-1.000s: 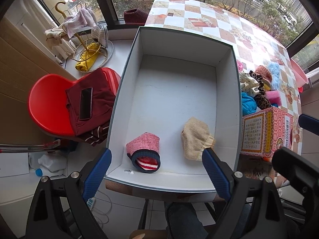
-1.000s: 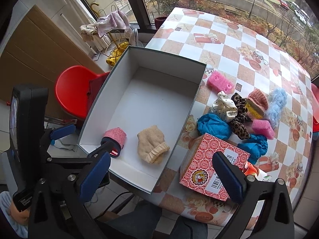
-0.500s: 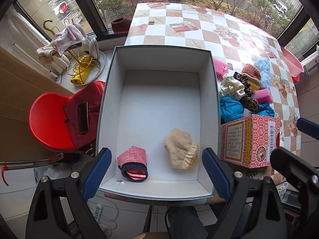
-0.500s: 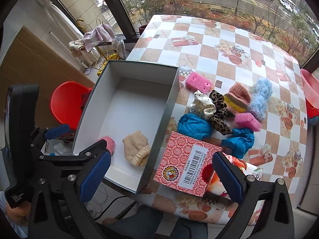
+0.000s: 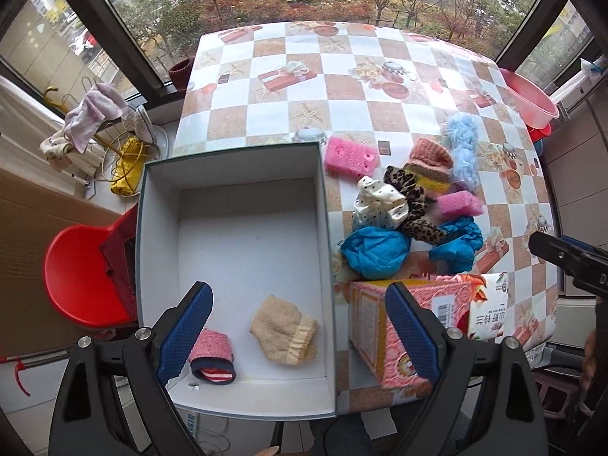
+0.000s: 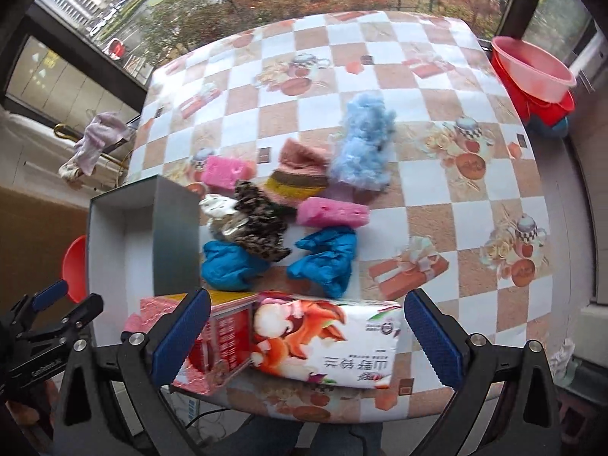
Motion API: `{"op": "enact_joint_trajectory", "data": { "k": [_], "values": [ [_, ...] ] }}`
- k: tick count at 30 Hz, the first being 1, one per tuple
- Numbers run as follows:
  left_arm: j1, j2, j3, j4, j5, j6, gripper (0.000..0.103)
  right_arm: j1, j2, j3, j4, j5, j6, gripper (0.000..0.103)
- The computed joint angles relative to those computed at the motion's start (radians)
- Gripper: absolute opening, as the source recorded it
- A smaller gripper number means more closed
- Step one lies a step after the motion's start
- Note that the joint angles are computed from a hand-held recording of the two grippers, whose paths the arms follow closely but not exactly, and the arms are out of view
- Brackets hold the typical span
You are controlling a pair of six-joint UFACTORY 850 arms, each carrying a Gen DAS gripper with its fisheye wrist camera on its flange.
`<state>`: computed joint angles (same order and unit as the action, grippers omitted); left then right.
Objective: Organize soft objects
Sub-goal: 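Grasp the striped pink beanie with the left tool while the right tool grasps the blue plush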
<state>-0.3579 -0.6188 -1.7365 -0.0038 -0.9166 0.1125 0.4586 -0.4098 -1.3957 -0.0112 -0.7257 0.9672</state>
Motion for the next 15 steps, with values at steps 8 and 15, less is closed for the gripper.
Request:
{"op": "enact_joint_trajectory", "data": {
  "k": [8,15],
  "values": [
    [-0.084,-0.155,-0.228,0.033,-0.084,-0.054,0.094,-0.138,-0.088,-0.002,0.119,0.021,-0.135,0.103],
    [-0.147,-0.356,-0.506,0.104,-0.209,-0.120,0.094,-0.215,-0.283,-0.171,0.097,0.013,-0.151,0.103]
  ]
}}
